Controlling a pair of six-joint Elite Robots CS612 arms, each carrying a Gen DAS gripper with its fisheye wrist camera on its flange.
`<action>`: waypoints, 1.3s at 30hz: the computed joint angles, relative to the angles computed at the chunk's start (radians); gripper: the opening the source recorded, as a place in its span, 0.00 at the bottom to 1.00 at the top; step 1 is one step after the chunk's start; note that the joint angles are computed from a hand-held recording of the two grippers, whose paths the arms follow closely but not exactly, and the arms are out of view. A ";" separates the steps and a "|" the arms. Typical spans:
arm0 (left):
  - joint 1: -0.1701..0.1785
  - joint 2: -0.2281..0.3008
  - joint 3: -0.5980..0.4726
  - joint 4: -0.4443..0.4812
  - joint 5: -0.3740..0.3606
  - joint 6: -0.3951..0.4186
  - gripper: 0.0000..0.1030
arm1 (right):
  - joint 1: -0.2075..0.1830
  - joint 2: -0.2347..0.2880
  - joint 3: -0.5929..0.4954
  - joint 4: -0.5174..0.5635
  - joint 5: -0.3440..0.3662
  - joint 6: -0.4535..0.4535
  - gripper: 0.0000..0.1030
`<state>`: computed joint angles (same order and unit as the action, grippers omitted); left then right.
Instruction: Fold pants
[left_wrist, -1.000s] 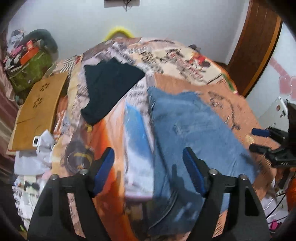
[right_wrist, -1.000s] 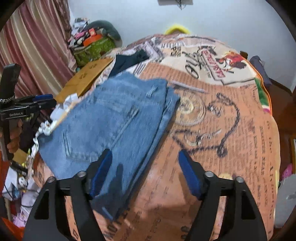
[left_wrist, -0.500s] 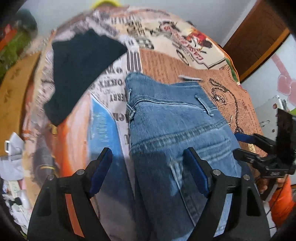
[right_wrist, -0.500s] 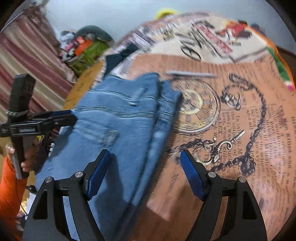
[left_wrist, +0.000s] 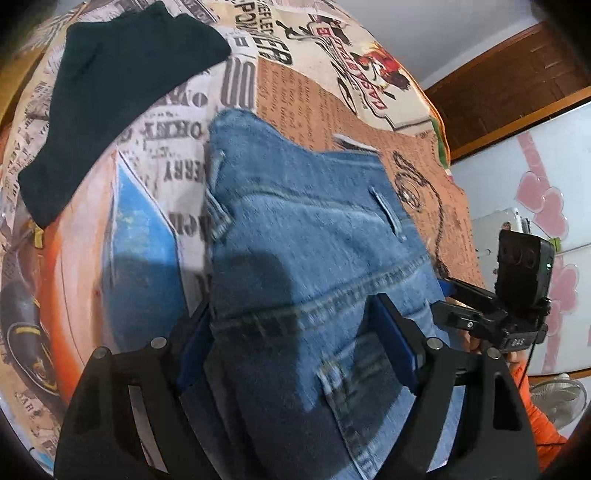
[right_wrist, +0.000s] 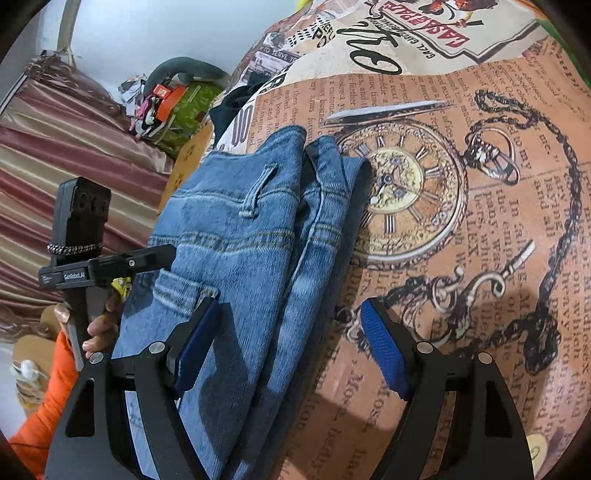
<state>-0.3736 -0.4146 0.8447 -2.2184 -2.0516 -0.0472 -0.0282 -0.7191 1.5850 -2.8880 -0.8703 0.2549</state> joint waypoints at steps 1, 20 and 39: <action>-0.001 -0.007 0.012 -0.005 0.005 0.007 0.80 | -0.005 -0.004 0.009 -0.001 0.011 -0.017 0.75; -0.011 -0.108 0.183 -0.232 0.070 0.058 0.41 | 0.031 -0.025 0.003 -0.111 -0.083 -0.002 0.19; 0.042 -0.130 0.158 -0.718 0.192 0.004 0.36 | 0.124 0.010 -0.274 -0.260 -0.275 -0.118 0.17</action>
<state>-0.3313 -0.5451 1.0029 -2.9364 -1.8593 -0.0432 0.0957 -0.7090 1.3115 -3.1483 -1.1450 0.1370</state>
